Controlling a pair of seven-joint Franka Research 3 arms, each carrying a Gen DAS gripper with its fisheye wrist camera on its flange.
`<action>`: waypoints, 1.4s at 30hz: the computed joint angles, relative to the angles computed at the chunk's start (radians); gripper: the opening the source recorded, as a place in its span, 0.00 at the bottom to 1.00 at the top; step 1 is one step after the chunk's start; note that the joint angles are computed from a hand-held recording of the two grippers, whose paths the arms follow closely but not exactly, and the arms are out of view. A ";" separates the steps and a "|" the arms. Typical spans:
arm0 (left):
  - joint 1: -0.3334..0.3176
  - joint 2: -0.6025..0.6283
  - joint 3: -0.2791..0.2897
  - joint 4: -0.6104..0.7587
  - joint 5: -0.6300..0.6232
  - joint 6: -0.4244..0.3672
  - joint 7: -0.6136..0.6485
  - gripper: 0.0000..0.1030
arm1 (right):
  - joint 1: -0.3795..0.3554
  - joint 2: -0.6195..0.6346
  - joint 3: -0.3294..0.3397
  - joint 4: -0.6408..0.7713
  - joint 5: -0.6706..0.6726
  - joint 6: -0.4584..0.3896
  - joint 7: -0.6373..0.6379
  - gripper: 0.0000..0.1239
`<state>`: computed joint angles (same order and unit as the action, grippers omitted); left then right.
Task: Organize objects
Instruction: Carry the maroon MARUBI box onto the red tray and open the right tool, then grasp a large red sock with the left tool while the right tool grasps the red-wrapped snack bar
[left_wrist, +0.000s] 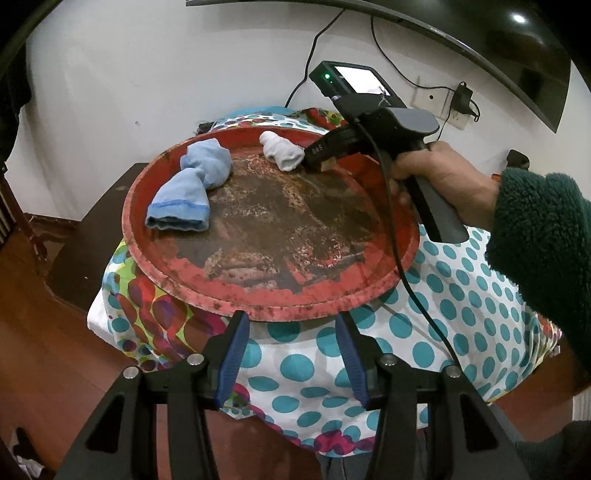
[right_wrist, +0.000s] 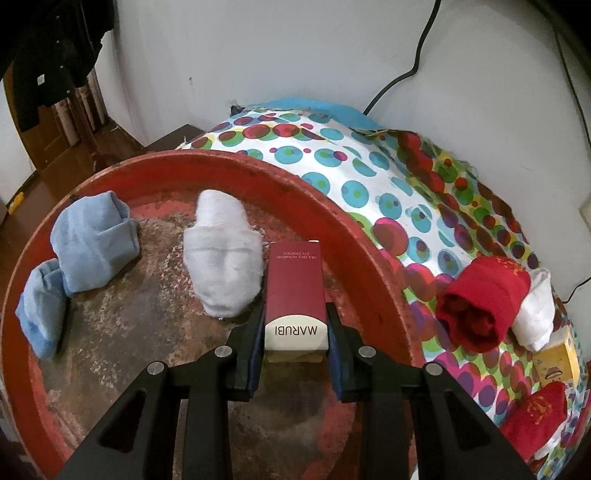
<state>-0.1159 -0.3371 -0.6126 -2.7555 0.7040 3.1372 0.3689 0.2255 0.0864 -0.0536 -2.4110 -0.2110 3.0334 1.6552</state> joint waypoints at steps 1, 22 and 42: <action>0.000 0.001 0.000 0.001 0.001 0.000 0.000 0.48 | 0.001 -0.001 -0.001 -0.002 -0.002 0.001 0.003 0.24; -0.058 0.081 0.001 0.084 0.142 -0.078 -0.089 0.48 | -0.250 -0.472 -0.042 -0.498 0.543 0.173 -0.519 0.32; -0.320 0.225 0.142 0.212 0.338 -0.220 -0.155 0.48 | 0.132 -0.332 -0.693 -0.389 0.739 0.222 -0.633 0.42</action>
